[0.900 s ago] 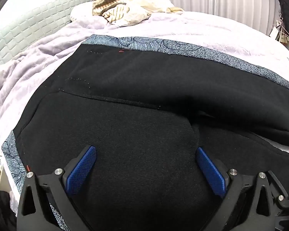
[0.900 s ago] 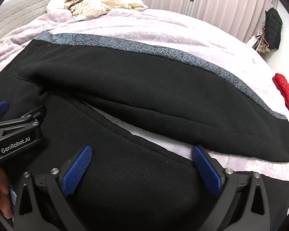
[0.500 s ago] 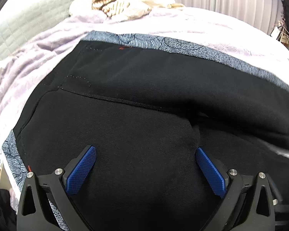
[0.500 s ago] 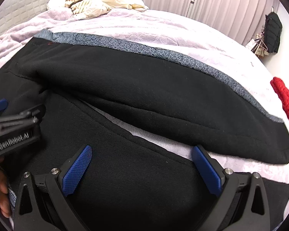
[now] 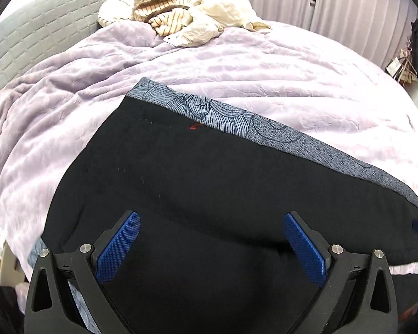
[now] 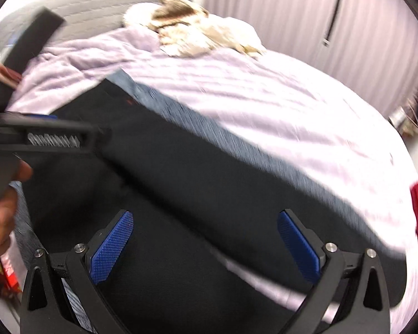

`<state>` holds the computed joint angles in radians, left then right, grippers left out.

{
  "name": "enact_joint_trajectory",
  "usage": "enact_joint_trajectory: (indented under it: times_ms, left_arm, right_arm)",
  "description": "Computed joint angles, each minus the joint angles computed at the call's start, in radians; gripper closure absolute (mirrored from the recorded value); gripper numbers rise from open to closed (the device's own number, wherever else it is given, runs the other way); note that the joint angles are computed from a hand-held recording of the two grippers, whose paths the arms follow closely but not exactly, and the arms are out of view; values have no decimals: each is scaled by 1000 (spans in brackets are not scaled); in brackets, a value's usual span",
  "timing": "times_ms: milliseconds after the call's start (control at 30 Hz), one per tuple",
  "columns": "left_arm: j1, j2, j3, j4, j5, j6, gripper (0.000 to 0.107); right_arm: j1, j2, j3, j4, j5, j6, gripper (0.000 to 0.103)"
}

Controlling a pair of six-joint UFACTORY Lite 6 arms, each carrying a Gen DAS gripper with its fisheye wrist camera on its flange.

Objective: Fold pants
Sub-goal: 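Grasp the black trousers' waistband with both grippers and lift them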

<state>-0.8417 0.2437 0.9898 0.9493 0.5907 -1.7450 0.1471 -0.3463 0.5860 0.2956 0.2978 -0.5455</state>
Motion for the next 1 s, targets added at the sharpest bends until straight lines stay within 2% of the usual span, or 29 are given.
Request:
enact_joint_trajectory:
  times_ms: [67,133,233,333,367,533,633,700,733,767,800,833,867,933,1000]
  left_arm:
    - [61,6,17,-28,-61,54,4]
    - [114,33,57,-120,-90,154,4]
    - [184,91,108,-167,-142,251,4]
    - [268,155,158,-369,-186,477,4]
    - [292,177,174,-418,-203,529,4]
    - [368,252,241,-502,-243,627,4]
    - [393,290,285,-528,-240,642,4]
    - [409,302,300,-537,-259,657,4]
    - [412,304,304,-534,-262,657,4]
    - [414,304,309,-547,-263,672,4]
    - [424,291,297,-570,-281,697,4]
    - [433,278,291,-631,-295,753,4]
    - [440,271,292,-670,-299,785,4]
    - [454,239,282,-761,-296,832,4]
    - [473,198,261,-881,-317,907,4]
  right_arm:
    - [12,90,79,209,-4,-209,0]
    - [3,265,217,373,-8,-419,0]
    - [15,543,461,505,-2,-637,0]
    - [21,838,775,355,76,-542,0]
    - [2,911,862,341,145,-536,0]
    - [0,1290,1341,265,423,-476,0]
    - [27,1454,1526,190,477,-418,0]
    - [27,1452,1496,215,447,-457,0]
    - [24,1433,1463,238,433,-489,10]
    - [14,1406,1428,293,460,-553,36]
    - [10,1378,1393,319,479,-581,50]
    - [19,1342,1347,319,456,-588,68]
    - [29,1275,1259,316,409,-606,80]
    - [41,1128,1066,353,327,-700,88]
    - [52,979,895,406,270,-792,89]
